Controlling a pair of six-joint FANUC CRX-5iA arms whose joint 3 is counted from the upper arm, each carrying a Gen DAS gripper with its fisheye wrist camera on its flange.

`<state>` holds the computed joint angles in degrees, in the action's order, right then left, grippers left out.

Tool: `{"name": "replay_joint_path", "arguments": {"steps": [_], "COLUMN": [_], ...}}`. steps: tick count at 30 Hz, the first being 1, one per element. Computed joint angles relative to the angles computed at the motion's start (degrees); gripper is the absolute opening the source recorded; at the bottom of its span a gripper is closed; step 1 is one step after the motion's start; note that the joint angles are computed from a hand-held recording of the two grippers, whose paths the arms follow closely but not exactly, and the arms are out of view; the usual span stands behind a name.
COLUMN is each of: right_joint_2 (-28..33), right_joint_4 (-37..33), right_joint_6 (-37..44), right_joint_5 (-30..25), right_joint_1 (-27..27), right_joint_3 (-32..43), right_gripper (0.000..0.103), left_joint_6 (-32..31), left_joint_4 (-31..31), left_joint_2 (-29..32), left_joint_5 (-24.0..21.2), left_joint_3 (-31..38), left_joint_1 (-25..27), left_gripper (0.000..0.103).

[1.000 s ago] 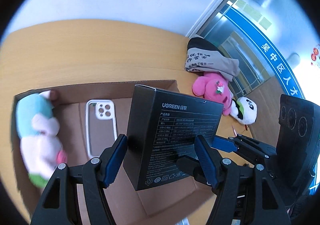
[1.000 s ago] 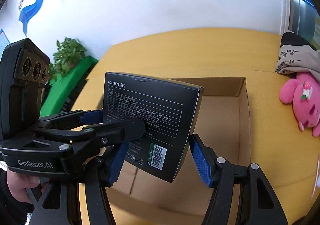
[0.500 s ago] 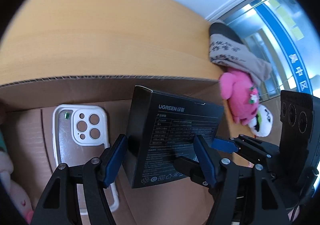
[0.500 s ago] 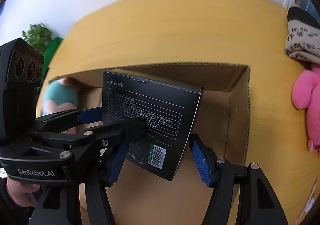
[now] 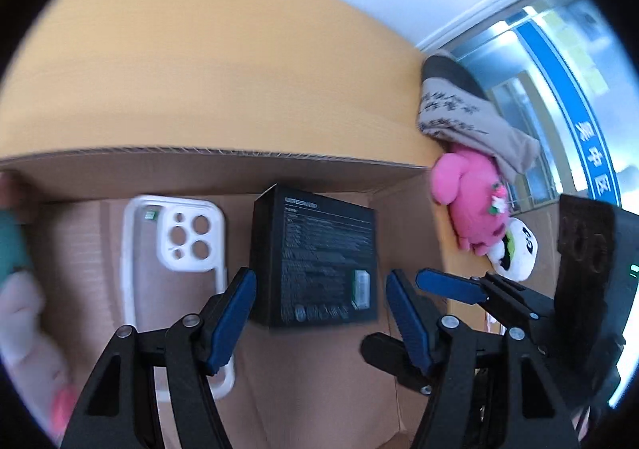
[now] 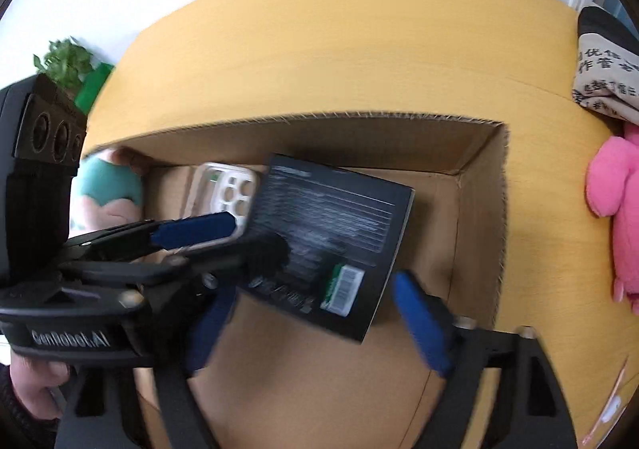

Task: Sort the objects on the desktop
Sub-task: 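Open both grippers to drop the black box into the cardboard box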

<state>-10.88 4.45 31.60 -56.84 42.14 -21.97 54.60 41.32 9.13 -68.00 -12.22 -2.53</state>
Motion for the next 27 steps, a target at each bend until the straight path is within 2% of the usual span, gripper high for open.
{"name": "replay_joint_path", "arguments": {"steps": [3,6,8,12,14,16,20,23,25,27], "right_joint_2": [-6.34,-10.96,-13.89,-19.96,-20.73,-19.30,-19.02,-18.97,-18.81,-17.94], "right_joint_4": [-2.09,-3.03,-2.06,0.30,1.94,3.94,6.91,13.25,17.69,21.24], "right_joint_6": [-1.66,-3.49,-9.24,-27.51,-33.68,-35.91,-39.13,-44.54,-46.53,-48.31], "right_joint_5": [0.29,-1.73,-3.32,-5.07,-5.87,-7.09,-9.33,-14.66,-19.46,-23.50], "right_joint_1": [4.36,12.01,18.27,30.01,35.20,39.02,42.50,46.90,49.73,52.25], "right_joint_3": [-2.69,-5.61,-8.41,-14.60,-16.27,-16.46,-16.38,-14.80,-12.90,-10.86], "right_gripper": [0.096,0.096,0.096,0.096,0.096,0.095,0.092,0.092,0.095,0.098], "left_joint_6": [-2.17,-4.18,-3.65,-2.25,-2.67,-3.93,-3.45,-6.02,-7.90,-8.96], "left_joint_4": [0.04,-4.87,-9.03,-16.45,-18.73,-19.75,-22.65,-19.98,-17.85,-16.51], "left_joint_2": [-7.18,-15.54,-19.93,-27.34,-29.73,-30.99,-34.23,-38.77,-41.45,-43.79], "left_joint_5": [-3.52,-8.28,-11.40,-16.82,-17.35,-17.58,-16.82,-16.64,-16.46,-16.41], "left_joint_3": [-4.36,-8.97,-11.69,-17.94,-20.02,-21.64,-20.74,-19.30,-18.28,-17.00], "left_joint_1": [3.78,8.67,12.38,19.72,21.23,22.93,22.49,23.37,24.05,24.19], "left_gripper": [0.070,0.070,0.070,0.070,0.070,0.070,0.070,0.070,0.070,0.074]}}
